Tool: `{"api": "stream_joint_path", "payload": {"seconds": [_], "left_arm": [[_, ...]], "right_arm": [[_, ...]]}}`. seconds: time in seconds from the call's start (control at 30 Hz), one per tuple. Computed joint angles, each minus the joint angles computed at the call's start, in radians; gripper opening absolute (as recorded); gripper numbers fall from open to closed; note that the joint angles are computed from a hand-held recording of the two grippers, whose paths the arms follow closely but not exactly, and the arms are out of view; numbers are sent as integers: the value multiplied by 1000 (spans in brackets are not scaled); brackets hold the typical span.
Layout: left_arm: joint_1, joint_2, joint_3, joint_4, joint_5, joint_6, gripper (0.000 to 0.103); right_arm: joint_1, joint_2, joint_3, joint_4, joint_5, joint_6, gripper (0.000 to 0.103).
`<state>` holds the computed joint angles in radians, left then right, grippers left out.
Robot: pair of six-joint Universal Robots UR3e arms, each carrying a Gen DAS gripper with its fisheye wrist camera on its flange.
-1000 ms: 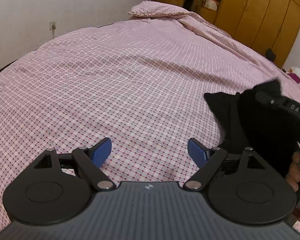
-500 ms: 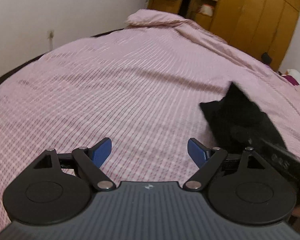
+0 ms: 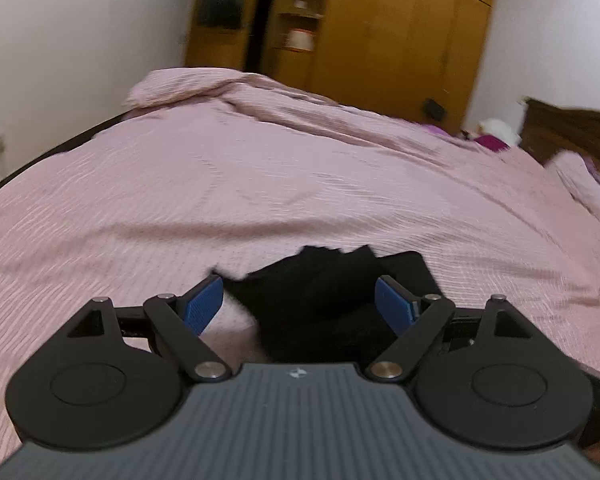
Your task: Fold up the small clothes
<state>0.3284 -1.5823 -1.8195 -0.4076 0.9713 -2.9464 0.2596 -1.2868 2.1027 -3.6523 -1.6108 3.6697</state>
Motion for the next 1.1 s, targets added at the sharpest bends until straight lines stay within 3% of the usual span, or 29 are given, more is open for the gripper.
{"api": "stream_joint_path", "payload": {"seconds": [0.2,0.33,0.4,0.43,0.47,0.57,0.63,0.9,1.1], "left_arm": [[-191,-272,233,52,154,36,87],[-262,-426,378,16,246,93,86],[-287,-486,411,37,311,113,77],[-295,-507,420,55,340,113,54],[-295,-520,424,69,361,101,42],[-268,-542,405,148,408,-44,41],[-250,-566,421,134,444,-105,42],[-147,-487,315,99,332,-118,45],[-41,-267,99,70,119,-95,69]], "right_arm": [[-48,23,67,-52,22,43,46],[-60,34,94,-78,41,33,46],[-63,48,92,-82,47,29,46],[-64,44,108,-91,49,27,46],[-63,52,107,-94,51,25,46],[-59,62,111,-108,58,5,46],[-48,77,98,-103,47,-21,46],[-34,94,78,-62,38,-29,54],[-23,52,96,-54,33,-34,54]]}}
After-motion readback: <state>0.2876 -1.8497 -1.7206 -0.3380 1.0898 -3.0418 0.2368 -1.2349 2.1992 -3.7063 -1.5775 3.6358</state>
